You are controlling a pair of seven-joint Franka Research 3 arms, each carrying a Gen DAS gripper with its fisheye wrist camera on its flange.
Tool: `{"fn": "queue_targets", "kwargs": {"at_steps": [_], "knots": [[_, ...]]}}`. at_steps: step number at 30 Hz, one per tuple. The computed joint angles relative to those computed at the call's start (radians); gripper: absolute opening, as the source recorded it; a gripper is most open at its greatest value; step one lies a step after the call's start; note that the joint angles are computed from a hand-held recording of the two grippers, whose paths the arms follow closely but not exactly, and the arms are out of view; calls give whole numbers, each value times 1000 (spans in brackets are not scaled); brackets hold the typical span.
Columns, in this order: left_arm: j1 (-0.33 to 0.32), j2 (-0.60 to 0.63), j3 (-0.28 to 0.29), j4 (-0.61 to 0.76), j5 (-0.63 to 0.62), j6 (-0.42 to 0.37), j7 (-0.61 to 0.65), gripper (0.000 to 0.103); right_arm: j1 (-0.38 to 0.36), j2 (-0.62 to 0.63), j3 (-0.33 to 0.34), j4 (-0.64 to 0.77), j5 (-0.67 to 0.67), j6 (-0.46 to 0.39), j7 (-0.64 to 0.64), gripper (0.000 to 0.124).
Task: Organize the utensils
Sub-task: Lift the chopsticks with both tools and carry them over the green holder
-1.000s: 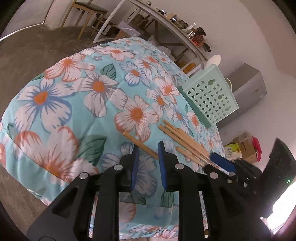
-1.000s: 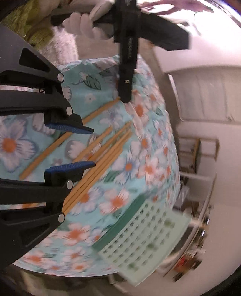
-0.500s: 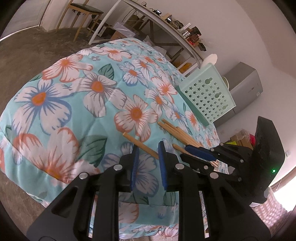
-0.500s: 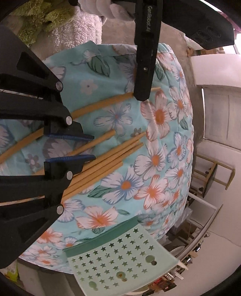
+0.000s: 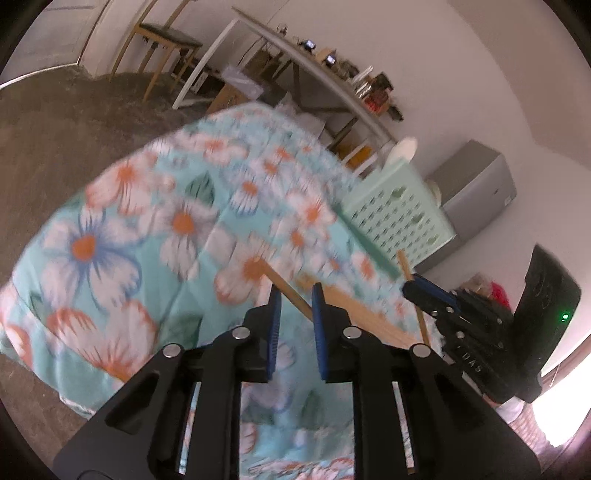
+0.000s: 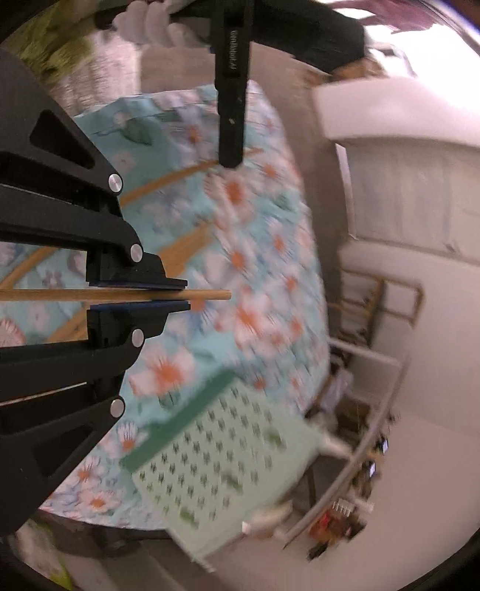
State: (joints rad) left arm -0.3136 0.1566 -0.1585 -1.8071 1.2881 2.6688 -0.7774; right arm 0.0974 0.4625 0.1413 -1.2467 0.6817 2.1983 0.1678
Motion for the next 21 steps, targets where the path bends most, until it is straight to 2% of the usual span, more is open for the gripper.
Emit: {"fn": "queue_targets", "kwargs": {"at_steps": [5,7,13,21], "knots": [[1,-21,1,41,86,-11,-25,8,-75,24,23,96,164,-6,108,6],[1,-18,-3,79,110,-15,6,6,-101,30,32,120,219,-7,129,6],[-17,37,2,252,141,-31,178,4,-166,38,53,162,370,5,170,6],[-68,141,54,520,171,-47,382,4,-221,72,79,219,485,-4,205,6]]}}
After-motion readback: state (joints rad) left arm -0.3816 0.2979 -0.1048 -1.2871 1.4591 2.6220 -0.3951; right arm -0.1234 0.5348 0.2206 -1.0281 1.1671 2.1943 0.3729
